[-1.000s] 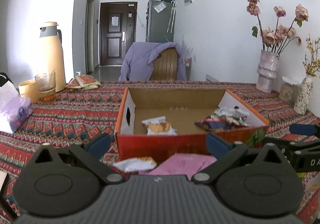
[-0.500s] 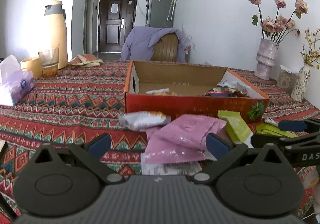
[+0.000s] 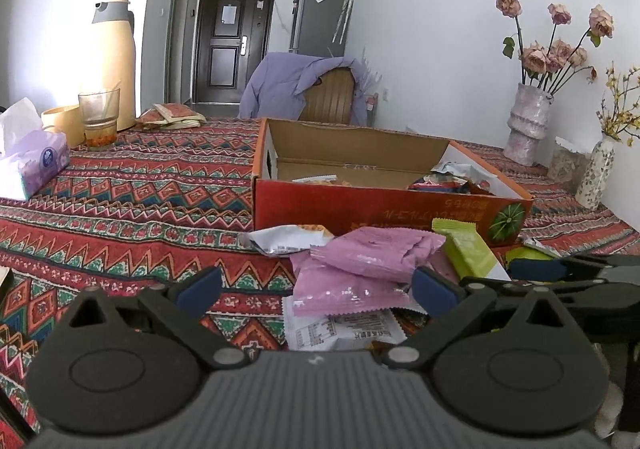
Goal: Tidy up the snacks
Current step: 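Grasp a green-and-white bar packet with the right tool, then grasp a pink packet with the left tool while the right tool holds the bar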
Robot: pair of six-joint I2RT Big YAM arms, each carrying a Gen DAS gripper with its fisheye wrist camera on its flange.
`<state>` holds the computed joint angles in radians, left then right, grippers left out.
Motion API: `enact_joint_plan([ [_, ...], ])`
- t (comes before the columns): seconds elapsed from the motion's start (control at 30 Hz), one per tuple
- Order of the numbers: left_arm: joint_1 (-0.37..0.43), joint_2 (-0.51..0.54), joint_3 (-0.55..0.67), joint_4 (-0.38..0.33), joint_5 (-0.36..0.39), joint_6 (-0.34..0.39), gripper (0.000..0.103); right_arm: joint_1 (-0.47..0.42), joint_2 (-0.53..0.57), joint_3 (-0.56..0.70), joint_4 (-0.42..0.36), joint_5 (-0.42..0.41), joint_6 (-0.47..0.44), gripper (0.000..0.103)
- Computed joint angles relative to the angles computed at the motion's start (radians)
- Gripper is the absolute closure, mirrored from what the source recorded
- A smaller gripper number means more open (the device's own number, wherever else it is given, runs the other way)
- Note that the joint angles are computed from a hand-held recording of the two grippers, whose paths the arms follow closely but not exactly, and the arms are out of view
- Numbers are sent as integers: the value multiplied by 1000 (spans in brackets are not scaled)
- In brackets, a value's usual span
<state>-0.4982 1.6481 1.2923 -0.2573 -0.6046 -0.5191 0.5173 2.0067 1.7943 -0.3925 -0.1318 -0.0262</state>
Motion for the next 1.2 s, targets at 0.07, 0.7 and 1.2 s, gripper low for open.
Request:
enact_joint_plan([
  [0.07,-1,-2,-3,2,0,-2,0,3,8,11,-9,6,3,41],
  [0.7,3,6,22,2,29,25,0,-9,-13,-38,68,3,36,65],
  [1.2,39,182,295,-185,122,89,0,-60,-51,-88,148,23,86,65],
])
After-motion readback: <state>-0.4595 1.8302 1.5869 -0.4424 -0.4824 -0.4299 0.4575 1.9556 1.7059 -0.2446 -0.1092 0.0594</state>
